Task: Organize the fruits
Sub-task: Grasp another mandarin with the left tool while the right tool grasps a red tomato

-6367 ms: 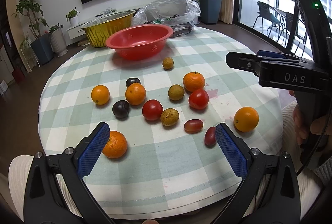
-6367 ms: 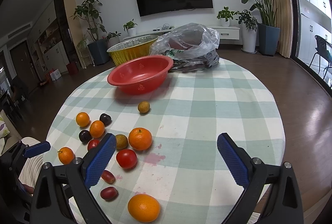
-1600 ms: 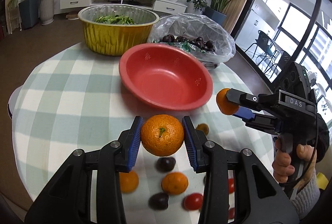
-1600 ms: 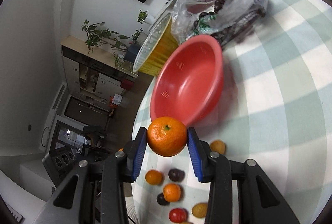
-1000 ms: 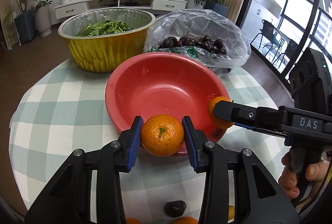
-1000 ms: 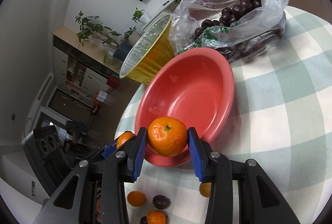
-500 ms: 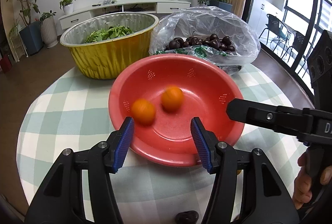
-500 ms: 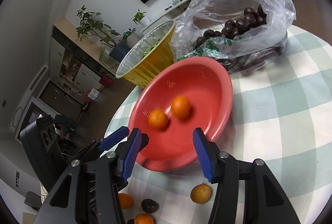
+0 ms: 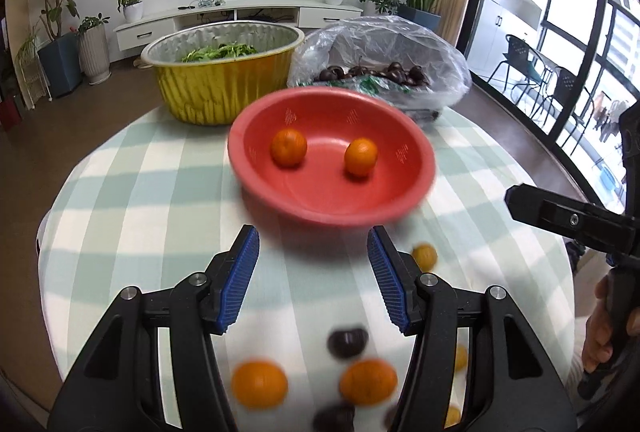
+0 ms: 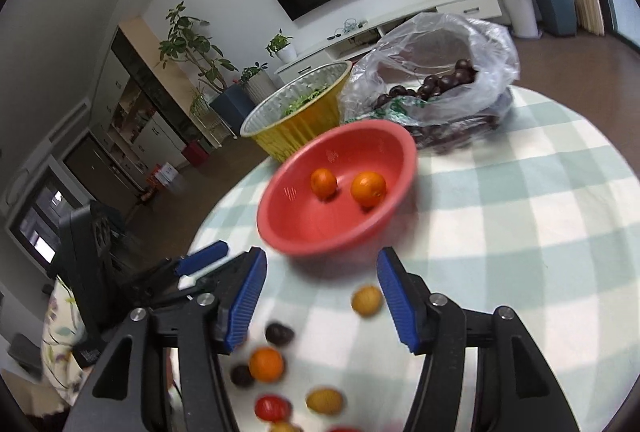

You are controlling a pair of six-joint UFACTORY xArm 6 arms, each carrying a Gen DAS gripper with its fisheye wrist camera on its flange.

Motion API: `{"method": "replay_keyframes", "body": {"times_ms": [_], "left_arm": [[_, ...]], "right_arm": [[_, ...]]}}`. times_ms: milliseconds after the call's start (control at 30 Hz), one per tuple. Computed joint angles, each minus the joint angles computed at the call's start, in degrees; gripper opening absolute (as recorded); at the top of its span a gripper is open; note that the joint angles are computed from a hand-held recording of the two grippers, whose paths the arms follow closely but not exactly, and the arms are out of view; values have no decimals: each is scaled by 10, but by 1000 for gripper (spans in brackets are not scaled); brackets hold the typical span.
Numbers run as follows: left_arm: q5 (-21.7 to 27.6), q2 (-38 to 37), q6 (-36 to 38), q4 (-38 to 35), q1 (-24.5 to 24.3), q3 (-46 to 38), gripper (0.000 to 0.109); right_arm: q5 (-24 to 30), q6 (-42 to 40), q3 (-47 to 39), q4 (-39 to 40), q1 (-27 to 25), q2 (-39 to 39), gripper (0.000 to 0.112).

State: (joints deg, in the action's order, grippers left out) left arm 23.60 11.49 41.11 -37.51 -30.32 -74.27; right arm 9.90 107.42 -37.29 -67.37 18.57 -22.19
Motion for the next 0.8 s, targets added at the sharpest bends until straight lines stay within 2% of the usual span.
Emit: {"method": "replay_keyframes", "body": {"times_ms": [167,333,433,633,800], "left_arm": [[15,-67,46,-36,3,88,55],[6,-112,40,-11,-10,160,55],[7,-125,37,-3,-16,180,55],[-1,-115,-1,46,-25,185,55],[5,-106,-13,57,-25,180,55]], "right_arm": [[62,18,47,6,63,-45,63],[119,8,74,41,121,-58,63],[147,-3,74,57,148,-51,63],[177,-40,60,89,172,-26,63],[197,-74,48,117,185,-9,63]]}}
